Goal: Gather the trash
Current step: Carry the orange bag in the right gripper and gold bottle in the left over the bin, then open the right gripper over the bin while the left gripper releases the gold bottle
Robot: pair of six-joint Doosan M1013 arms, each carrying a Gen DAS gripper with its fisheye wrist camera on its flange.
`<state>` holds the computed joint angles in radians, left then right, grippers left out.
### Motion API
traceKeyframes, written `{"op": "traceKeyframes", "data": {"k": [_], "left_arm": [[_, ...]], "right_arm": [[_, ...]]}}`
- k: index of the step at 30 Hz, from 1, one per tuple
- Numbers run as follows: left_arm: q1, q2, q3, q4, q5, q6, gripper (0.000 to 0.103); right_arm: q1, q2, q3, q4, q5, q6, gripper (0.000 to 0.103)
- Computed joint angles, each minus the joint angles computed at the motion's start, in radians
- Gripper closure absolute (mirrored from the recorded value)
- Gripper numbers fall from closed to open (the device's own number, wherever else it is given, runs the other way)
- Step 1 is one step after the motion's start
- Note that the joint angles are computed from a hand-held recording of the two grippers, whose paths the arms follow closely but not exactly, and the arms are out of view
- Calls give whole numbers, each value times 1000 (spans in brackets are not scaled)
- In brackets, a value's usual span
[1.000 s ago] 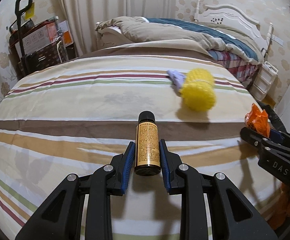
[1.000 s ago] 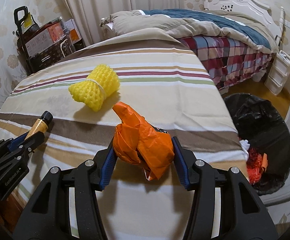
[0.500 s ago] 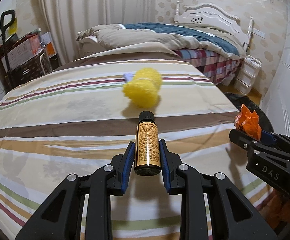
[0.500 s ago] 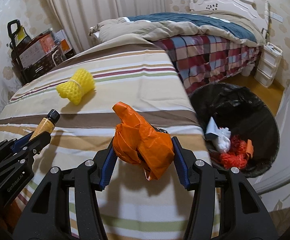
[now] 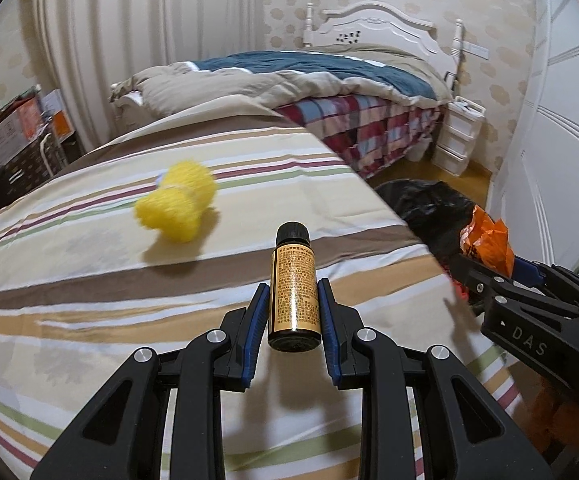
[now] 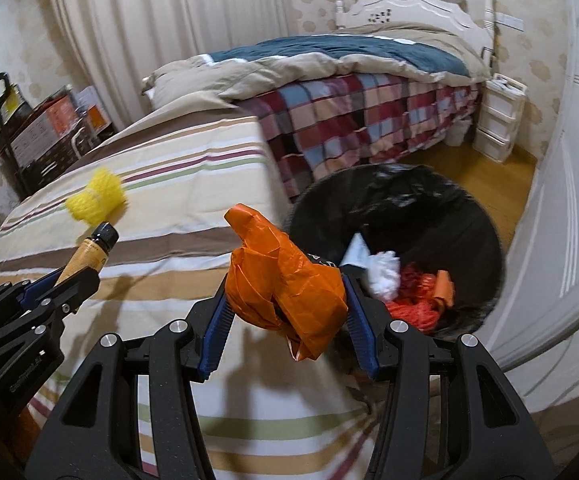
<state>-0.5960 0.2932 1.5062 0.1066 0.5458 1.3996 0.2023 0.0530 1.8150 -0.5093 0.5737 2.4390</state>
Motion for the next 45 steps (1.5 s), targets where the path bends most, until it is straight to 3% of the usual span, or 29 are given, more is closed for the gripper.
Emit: {"op": "traceKeyframes", "data": {"k": [17, 32, 40, 43, 45], "left_arm": [[-57, 96, -148, -85, 4, 123, 76], [-95, 193, -277, -32, 74, 93, 76], [-105, 222, -312, -16, 109, 83, 75], [-106, 225, -316, -9, 116, 73, 58], [-104, 222, -313, -9, 104, 61, 46]], "right_arm": [[-103, 10, -15, -89, 20, 83, 52], [-189, 53, -36, -45, 26, 69, 52], [-202, 68, -37, -28, 28, 62, 50], [-202, 68, -35, -44, 29, 78, 37], [-200, 66, -33, -59, 34, 91, 37]]}}
